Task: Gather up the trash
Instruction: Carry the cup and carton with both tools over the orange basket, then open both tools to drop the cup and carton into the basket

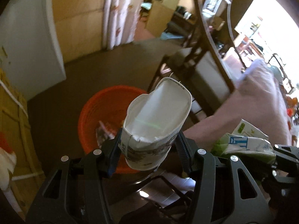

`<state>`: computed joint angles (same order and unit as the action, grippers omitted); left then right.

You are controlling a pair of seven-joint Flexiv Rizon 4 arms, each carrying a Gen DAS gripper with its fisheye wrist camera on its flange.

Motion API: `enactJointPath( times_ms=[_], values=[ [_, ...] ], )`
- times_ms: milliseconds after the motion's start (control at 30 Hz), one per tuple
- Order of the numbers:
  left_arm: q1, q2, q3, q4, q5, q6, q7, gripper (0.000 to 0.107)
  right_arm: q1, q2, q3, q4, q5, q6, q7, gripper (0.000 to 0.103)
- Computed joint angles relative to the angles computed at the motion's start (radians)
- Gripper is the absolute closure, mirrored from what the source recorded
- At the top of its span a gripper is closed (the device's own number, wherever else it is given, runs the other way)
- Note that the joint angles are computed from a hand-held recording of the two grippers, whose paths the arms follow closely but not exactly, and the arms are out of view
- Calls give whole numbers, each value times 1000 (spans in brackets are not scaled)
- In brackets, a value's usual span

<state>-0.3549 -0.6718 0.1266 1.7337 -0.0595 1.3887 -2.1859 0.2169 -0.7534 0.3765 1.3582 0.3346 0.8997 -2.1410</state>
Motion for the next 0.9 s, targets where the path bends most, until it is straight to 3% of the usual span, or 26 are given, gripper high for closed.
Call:
enactJointPath(
  times_ms=[300, 633, 733, 800, 900],
  values=[
    [77, -51, -36, 10, -56, -20, 22, 53, 87, -157, -35, -158, -85, -119, 62, 95],
    [53, -81, 8, -39, -32, -107, -6, 51, 121, -266, -46, -287, -117, -220, 72, 94],
    [58, -85, 4, -54, -23, -140, -12, 48, 122, -279, -43, -299, -107, -214, 68, 87],
    [54, -89, 8, -70, -9, -155, -18, 48, 124, -275, -48, -287, -104, -189, 66, 61],
    [52, -87, 10, -79, 6, -174, -31, 42, 112, -266, -39, -274, -101, -175, 45, 60]
  ],
)
